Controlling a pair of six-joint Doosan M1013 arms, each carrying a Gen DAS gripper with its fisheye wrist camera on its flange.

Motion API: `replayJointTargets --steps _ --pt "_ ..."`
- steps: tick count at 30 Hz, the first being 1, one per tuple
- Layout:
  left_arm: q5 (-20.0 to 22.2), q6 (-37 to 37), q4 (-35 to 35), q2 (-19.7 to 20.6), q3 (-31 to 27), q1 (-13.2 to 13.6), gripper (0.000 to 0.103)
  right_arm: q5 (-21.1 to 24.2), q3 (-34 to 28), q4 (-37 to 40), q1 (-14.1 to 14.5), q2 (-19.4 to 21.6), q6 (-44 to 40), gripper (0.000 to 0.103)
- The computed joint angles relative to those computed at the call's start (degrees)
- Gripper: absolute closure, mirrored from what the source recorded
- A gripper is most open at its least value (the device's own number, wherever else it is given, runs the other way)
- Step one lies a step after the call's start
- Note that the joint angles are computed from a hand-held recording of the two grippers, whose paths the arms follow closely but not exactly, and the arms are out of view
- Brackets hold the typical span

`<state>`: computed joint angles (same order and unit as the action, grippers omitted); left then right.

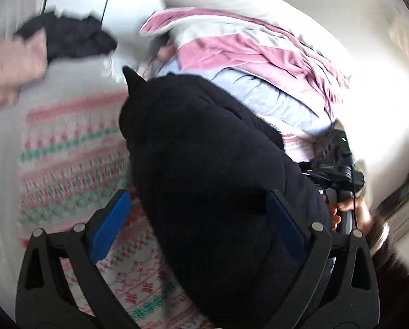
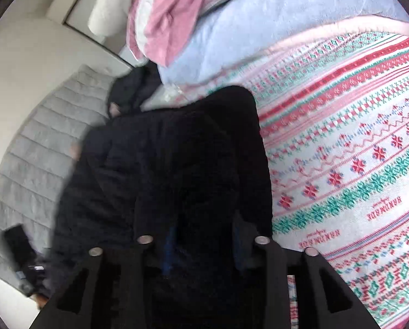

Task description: Fold large clothes

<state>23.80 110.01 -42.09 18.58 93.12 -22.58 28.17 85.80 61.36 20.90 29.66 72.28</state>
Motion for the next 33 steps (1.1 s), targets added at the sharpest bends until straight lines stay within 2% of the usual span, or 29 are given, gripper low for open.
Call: replayJointTargets --steps 2,4,7,9,11,13,16,21,27,31,33 --pt "4.4 2.3 -7.0 1.1 -1.0 1.7 0.005 3.8 -0.9 1.1 -1.0 0.1 0.3 0.020" --pt "7.9 3.9 -12.0 2.2 -1.5 2.9 0.004 8.0 -1.1 6.2 -2.2 0.5 -3.7 0.019" --pt "9.7 4.7 -16.0 3.2 -1.6 3.7 0.001 11.9 -2.3 5.7 -2.0 1.9 -0.7 0.014" --pt "9.1 7.4 -18.5 3.4 -1.1 3.7 0.001 13.2 -3.2 5.3 -2.1 2.8 0.3 0.005" --pt "8.0 9.7 -20.2 3.2 -0.3 3.5 0.000 14.2 -3.4 8.1 -2.2 4.3 -1.9 0.000" --pt "8.2 11.5 -21.7 3.3 -0.1 3.7 0.000 16.7 -3.6 14.8 -2.7 6.4 -5.9 0.000" --pt "10.9 13.3 -24.5 3.9 -0.4 4.8 0.000 20.7 -4.3 24.2 -2.9 9.4 -11.0 0.000" --pt "15.9 14.9 -28.4 4.7 -0.2 6.8 0.000 24.8 -5.8 25.7 -3.0 10.6 -12.4 0.000" --pt "20.1 23.4 -44.3 6.4 2.8 8.6 0.000 27.8 -7.2 30.0 -2.6 12.5 -14.4 0.000" --pt "19.1 29.9 -55.4 6.1 6.1 8.5 0.000 28.0 -7.3 34.0 -2.0 13.0 -18.0 0.001" --pt "17.9 32.2 -58.2 5.5 7.1 8.2 0.000 27.8 -7.2 36.2 -1.6 13.2 -19.8 0.006"
